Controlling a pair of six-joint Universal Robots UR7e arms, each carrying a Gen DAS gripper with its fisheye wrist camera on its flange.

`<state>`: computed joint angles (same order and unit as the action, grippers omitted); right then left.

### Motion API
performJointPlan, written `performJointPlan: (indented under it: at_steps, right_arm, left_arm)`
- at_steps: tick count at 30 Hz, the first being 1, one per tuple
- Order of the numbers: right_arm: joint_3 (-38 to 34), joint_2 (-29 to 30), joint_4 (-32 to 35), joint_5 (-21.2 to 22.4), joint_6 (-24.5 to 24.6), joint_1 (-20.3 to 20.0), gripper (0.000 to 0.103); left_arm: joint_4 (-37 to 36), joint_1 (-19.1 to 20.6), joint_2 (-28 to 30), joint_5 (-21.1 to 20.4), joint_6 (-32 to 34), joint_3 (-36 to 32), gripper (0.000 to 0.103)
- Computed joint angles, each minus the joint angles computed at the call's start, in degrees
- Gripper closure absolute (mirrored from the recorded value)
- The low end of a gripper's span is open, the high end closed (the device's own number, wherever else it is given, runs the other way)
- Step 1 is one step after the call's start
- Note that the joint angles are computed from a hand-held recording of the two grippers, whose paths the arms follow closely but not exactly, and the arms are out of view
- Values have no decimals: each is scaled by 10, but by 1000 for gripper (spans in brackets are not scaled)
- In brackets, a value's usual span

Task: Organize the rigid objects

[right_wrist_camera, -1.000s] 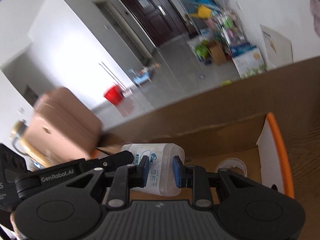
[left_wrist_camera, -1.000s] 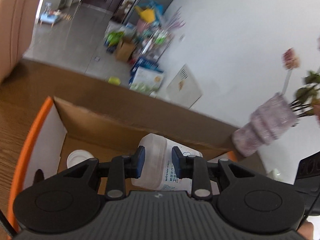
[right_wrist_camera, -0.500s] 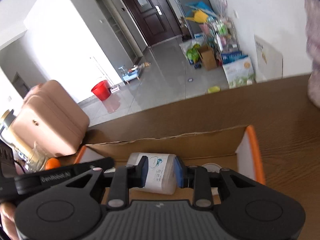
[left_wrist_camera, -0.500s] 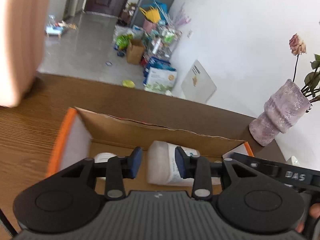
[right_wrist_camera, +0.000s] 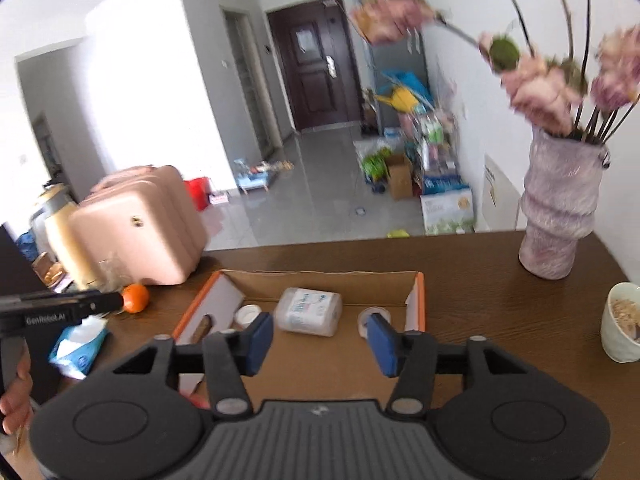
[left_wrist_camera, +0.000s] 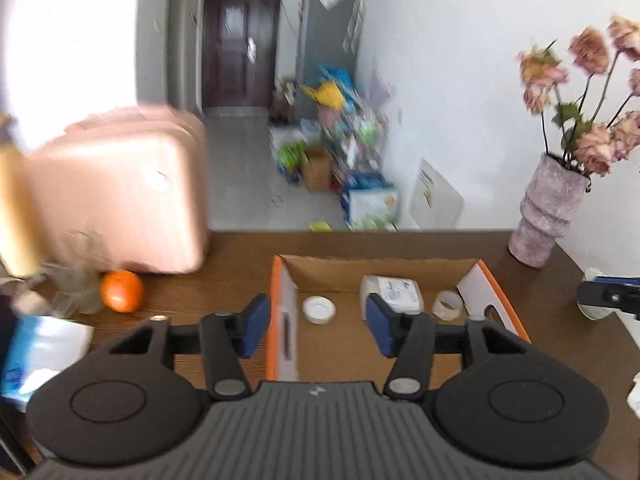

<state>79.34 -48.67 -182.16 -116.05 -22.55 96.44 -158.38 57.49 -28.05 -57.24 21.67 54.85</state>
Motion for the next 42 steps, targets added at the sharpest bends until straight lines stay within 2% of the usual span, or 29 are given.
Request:
performJointPlan:
  at_steps: [1,3,6,8,12,14,16,18,22,24,27,34,38,42]
  right_arm:
    - [29,-10,-32,7,-10,3,46]
    - [96,-31,-105,25,-37,10,34]
    - [176,-47,-204,52,-62,15,27]
    - [232,-59,-266,74,-63,14,24]
    - [332,-55,-420,92,-66,8,22]
    - [373,-38,-499,89,-80,5,21]
    - [409,-13,-573,70,-92,5,20]
    - [439,9,-631,65,-95,3,20]
    - [473,69,-724,59,-123,4,12]
    - [489,86,-735,71,-133,-1,12]
    - [504,104,-733,88,-152,-4,12]
    - [505,136,-788,93,-159,-10,11]
    - [505,133,-802,68,-153,-18,11]
    - [502,113,-772,39,-137,-28,11]
  left_arm:
    - [-59,-4,-26,7,18,59,41]
    - [-140,-8,-65,8,57,147,40]
    - [-252,-13,-113,12,93,263,39]
    - [-339,-14,-139,8,106,336,33]
    - [-518,-16,-178,-5,143,471,24]
    - [-618,-20,-189,-12,173,541,11]
    - [-683,-24,-199,-23,204,603,6]
    - [-719,-30,-209,-24,209,660,3]
    - [-693,-26,-230,-13,117,722,1]
    - [-721,-17,-223,-21,128,736,1]
    - [-756,-15,-209,-5,173,739,1]
    - [-744,-4,-212,-12,145,742,0]
    - [-710,-7,-209,-15,133,733,0]
    - [-689,-8,-195,-25,127,717,0]
